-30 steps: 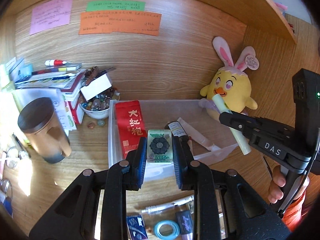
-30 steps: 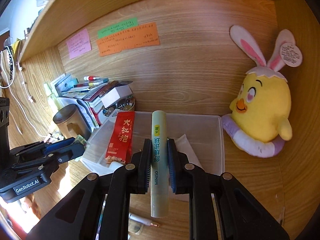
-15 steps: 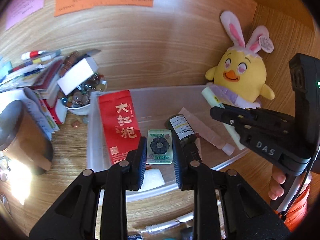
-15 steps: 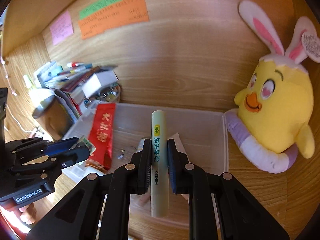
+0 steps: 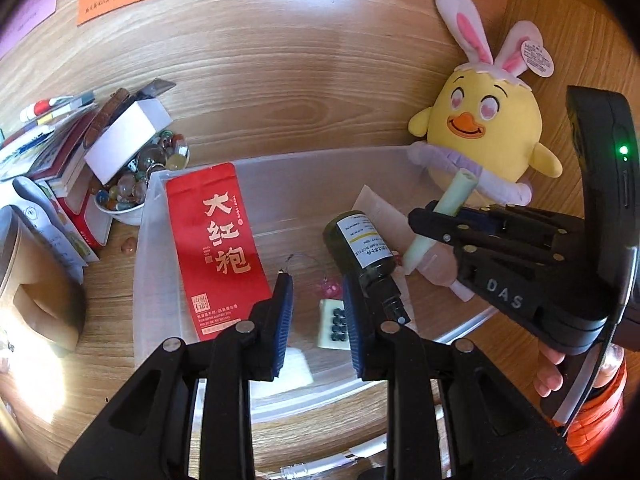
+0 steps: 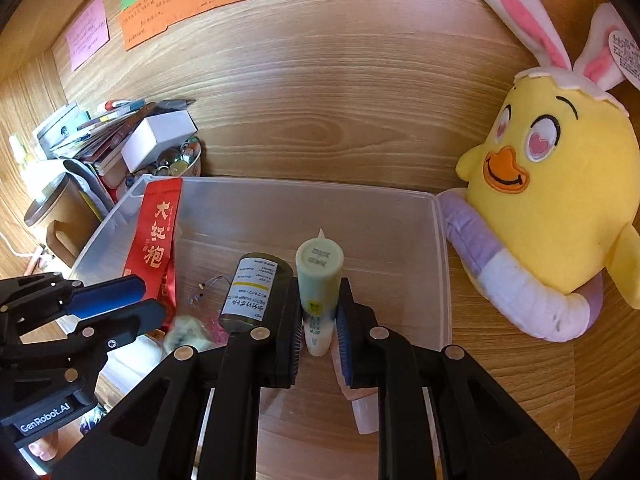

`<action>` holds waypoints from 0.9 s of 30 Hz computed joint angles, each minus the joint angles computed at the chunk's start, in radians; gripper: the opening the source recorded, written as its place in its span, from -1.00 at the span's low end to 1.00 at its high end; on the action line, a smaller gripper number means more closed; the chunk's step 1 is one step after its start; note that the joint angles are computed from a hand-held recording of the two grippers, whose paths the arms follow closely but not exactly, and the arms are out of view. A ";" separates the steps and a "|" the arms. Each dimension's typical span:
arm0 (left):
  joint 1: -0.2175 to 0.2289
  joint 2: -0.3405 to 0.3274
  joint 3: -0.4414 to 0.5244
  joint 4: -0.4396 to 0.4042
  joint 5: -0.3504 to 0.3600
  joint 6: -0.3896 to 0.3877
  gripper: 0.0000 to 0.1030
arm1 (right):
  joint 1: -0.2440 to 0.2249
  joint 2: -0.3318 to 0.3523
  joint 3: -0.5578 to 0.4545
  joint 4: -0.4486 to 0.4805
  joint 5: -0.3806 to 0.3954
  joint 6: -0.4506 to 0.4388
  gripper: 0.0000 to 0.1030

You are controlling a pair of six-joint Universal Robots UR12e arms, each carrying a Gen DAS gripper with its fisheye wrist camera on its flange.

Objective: Organize objects
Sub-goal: 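Carry the highlighter and eraser over the clear box and open both tools, then withdraw both tools from the box toward the remaining items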

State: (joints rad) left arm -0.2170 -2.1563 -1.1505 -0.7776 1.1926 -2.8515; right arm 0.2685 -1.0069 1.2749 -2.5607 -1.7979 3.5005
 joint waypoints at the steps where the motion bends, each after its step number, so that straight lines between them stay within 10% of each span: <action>1: -0.001 0.000 0.001 -0.003 -0.001 0.002 -0.53 | 0.001 0.000 -0.001 0.002 -0.002 -0.003 -0.73; 10: -0.001 0.022 -0.027 0.017 -0.002 0.000 -0.17 | -0.001 -0.008 -0.001 0.027 0.041 -0.010 -0.65; 27: 0.027 0.129 -0.174 0.185 -0.021 -0.008 0.76 | 0.053 -0.082 0.077 -0.098 -0.084 -0.042 0.51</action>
State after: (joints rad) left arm -0.1900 -2.0274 -1.3242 -0.5922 1.1717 -2.8594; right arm 0.3215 -1.0889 1.3523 -2.6590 -1.8820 3.4589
